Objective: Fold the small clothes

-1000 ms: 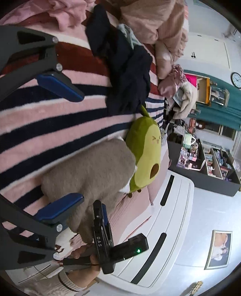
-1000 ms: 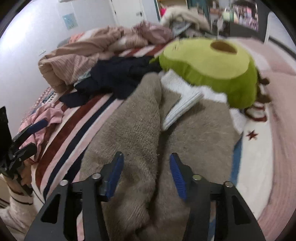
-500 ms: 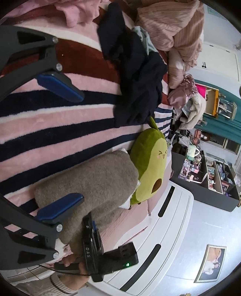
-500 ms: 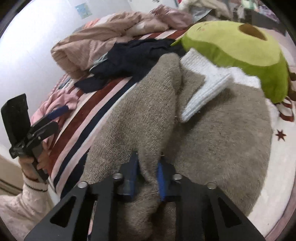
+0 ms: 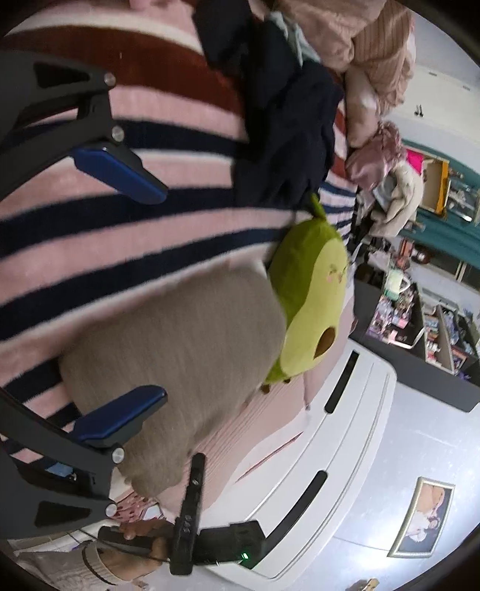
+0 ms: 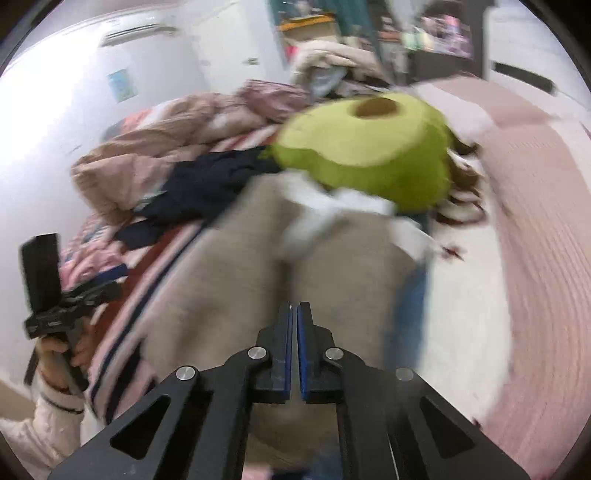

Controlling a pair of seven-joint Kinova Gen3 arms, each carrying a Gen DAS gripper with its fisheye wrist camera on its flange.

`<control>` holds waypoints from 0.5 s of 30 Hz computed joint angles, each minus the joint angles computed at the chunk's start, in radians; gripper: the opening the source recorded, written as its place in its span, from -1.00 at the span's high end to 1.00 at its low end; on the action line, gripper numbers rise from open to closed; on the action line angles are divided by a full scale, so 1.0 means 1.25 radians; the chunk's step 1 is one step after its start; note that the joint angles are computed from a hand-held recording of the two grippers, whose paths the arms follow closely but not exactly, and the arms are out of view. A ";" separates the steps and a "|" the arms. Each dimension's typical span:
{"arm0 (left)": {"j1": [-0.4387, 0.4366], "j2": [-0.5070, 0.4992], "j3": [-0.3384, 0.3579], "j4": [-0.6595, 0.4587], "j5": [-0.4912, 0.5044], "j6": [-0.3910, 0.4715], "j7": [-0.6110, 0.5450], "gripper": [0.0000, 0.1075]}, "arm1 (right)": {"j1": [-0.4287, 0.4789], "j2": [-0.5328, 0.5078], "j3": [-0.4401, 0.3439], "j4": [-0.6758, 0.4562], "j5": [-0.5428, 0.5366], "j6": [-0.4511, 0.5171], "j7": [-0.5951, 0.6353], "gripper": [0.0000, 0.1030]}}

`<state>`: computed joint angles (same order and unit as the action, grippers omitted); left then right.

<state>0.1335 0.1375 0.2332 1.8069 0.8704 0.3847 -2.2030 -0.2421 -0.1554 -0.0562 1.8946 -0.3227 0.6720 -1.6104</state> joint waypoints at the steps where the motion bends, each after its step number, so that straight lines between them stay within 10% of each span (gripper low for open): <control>1: 0.006 0.012 0.005 -0.012 -0.014 0.008 0.009 -0.82 | -0.017 -0.005 0.037 0.015 -0.033 0.004 0.024 1.00; 5: 0.048 0.028 -0.003 -0.029 -0.116 -0.012 0.104 -0.82 | -0.087 -0.041 0.141 0.057 -0.158 -0.032 0.154 0.94; 9: 0.033 0.017 0.006 -0.021 -0.132 -0.029 0.135 -0.82 | 0.000 0.009 0.060 -0.007 -0.264 0.012 0.284 0.09; 15: -0.005 -0.002 0.009 -0.008 -0.121 -0.035 0.132 -0.82 | -0.004 0.174 0.082 -0.131 -0.430 0.164 0.391 -0.23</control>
<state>0.1271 0.1351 0.2448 1.7967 0.7193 0.3403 -2.0385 -0.2472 0.0626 0.0463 1.7314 -0.8600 0.8768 -1.1210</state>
